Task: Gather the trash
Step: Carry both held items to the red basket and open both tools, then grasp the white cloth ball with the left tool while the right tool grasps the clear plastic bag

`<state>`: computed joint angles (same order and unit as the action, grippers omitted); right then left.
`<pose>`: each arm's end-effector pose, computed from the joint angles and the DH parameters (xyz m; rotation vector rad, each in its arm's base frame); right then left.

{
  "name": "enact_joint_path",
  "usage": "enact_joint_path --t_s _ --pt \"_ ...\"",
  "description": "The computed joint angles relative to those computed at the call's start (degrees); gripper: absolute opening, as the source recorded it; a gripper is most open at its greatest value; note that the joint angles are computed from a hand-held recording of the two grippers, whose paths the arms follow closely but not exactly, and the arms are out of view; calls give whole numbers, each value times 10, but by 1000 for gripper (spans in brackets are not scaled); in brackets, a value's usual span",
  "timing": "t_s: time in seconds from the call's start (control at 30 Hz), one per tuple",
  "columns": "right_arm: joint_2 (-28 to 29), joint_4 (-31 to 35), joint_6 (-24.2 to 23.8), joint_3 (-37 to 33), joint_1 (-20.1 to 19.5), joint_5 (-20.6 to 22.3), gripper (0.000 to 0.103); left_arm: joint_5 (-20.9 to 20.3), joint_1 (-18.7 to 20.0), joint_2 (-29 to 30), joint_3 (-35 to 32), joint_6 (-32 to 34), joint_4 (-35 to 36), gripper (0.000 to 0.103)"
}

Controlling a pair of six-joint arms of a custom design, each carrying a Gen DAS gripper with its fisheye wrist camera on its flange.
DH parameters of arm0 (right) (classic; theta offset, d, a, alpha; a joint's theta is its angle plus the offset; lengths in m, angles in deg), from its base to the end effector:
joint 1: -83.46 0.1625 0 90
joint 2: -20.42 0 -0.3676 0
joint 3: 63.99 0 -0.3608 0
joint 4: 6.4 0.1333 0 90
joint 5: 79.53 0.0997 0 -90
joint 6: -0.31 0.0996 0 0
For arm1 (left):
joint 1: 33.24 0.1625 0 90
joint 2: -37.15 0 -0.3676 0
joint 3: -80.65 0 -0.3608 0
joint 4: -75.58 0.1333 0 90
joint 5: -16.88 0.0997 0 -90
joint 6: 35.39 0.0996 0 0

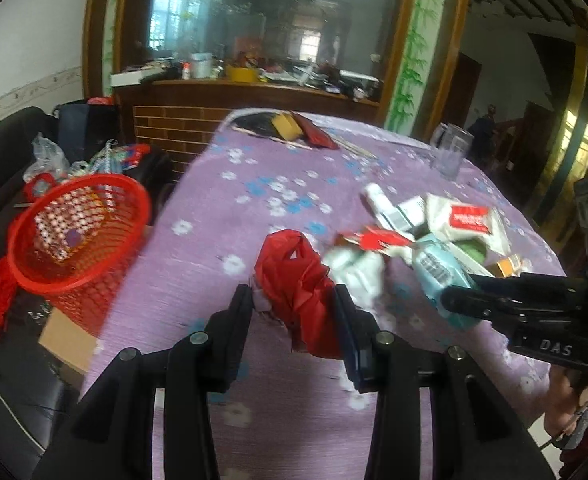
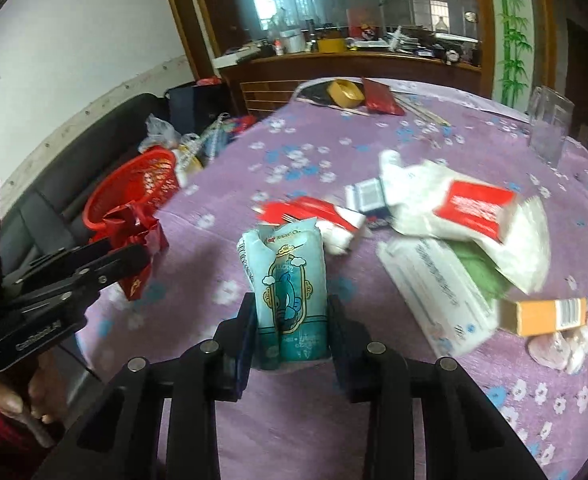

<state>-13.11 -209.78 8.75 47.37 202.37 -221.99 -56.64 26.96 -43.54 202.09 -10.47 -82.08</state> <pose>0.2887 -0.4105 0.0215 0.0502 -2.2825 1.0407 -0.0909 -0.4837 0.2497 1.1996 2.5291 -0.6859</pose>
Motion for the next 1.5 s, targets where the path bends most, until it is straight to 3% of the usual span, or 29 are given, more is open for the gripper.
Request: enact_joint_path --t_s 0.47,0.6,0.9,0.97,1.0,1.07,1.1,1.2,1.3,1.5 --pt "43 125 -33 -167 -8 103 37 28 65 44 -143 5 33 40" --pt "81 169 -53 -255 -16 132 38 36 87 80 -199 12 38 40" --pt "219 329 -67 -542 -31 185 40 42 132 156 -317 16 54 40" --pt "250 358 -68 -606 -34 188 45 45 138 168 -336 20 53 42" --pt "271 374 -68 -646 -35 190 48 45 139 173 -342 23 50 49" --pt "305 400 -68 -716 -42 205 67 49 141 181 -350 28 40 58" --pt "319 405 -69 -744 -43 203 69 52 141 183 -352 28 35 59" --pt "307 371 -70 -719 -45 202 69 47 144 181 -355 22 39 64" --pt "248 306 -59 -605 -44 206 69 35 140 163 -332 18 39 64" --pt "141 131 -65 -348 -20 151 69 4 104 103 -216 45 -11 74"
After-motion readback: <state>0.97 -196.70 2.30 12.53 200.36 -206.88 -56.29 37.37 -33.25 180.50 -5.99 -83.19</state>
